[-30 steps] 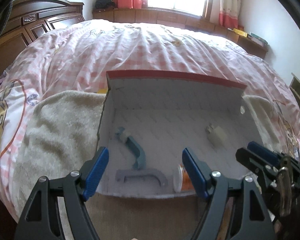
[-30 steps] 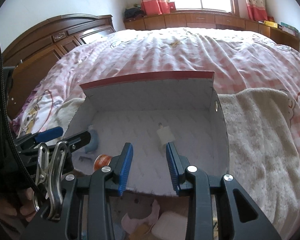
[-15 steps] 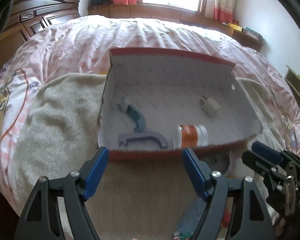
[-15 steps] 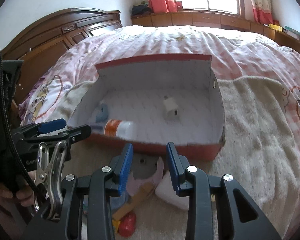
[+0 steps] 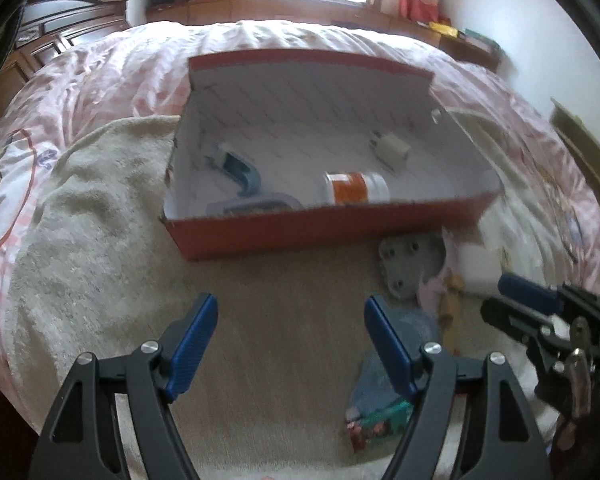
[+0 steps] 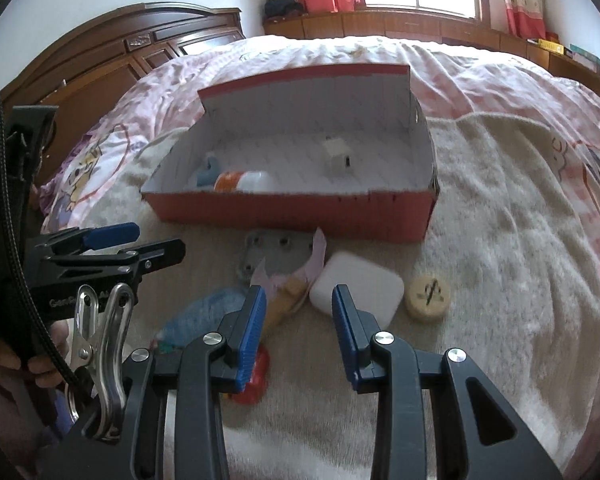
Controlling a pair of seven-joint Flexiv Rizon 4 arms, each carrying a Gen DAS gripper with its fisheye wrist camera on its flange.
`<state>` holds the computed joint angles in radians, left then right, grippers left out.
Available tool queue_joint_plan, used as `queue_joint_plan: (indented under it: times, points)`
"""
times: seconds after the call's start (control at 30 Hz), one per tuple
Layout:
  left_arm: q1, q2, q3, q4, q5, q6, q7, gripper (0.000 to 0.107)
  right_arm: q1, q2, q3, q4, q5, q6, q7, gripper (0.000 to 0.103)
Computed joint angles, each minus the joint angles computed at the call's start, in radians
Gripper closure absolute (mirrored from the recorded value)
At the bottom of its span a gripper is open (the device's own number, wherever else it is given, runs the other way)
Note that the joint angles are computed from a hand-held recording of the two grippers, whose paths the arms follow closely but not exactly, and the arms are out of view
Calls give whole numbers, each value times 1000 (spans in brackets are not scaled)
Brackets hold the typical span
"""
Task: Organize rigid objects
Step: 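Withdraw both open tools from the box back toward the remaining objects, then lower the left tool onto the blue correction-tape dispenser and close it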
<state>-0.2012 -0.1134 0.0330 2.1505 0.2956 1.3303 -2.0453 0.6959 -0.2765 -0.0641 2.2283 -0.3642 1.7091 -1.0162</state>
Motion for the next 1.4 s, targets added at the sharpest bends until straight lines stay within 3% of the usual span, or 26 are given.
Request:
queue_joint_plan:
  times: [0.07, 0.17, 0.3, 0.53, 0.67, 0.77, 0.87, 1.0, 1.1, 1.27, 1.33, 1.4]
  points:
    - [-1, 1, -7, 11, -7, -1, 21, 28, 3, 3, -3, 10, 1, -2, 2, 68]
    - [7, 7, -29, 53, -85, 28, 99, 28, -35, 3, 43, 14, 6, -7, -7, 68]
    - [5, 17, -55, 105, -186, 64, 194, 28, -29, 7, 41, 28, 2, -4, -11, 68]
    - [-16, -6, -83, 116, -275, 77, 314, 27, -62, -3, 82, 29, 19, -3, -14, 68]
    - [-45, -19, -52, 88, -209, 51, 275, 27, -71, -6, 90, 30, 33, 5, -15, 68]
    - [-71, -30, -9, 41, -101, -17, 174, 27, -89, -10, 110, 27, 42, 2, -22, 68]
    - [-53, -31, -10, 47, -94, -6, 151, 27, -98, -14, 123, 27, 47, 4, -28, 68]
    - [-71, -25, 35, 1, 59, -64, 8, 27, -115, -21, 143, 22, 55, 1, -35, 68]
    - [-43, -14, 29, 11, 67, -66, -10, 27, -118, -23, 147, 21, 58, -1, -38, 68]
    - [-31, 12, 38, -17, 205, -134, -160, 27, -121, -27, 151, 19, 62, -2, -41, 68]
    - [-6, 19, 26, -1, 183, -111, -148, 27, -109, -26, 139, 20, 61, -1, -40, 68]
    - [23, 22, 5, 42, 88, -37, -62, 27, -81, -22, 105, 26, 57, 4, -38, 68]
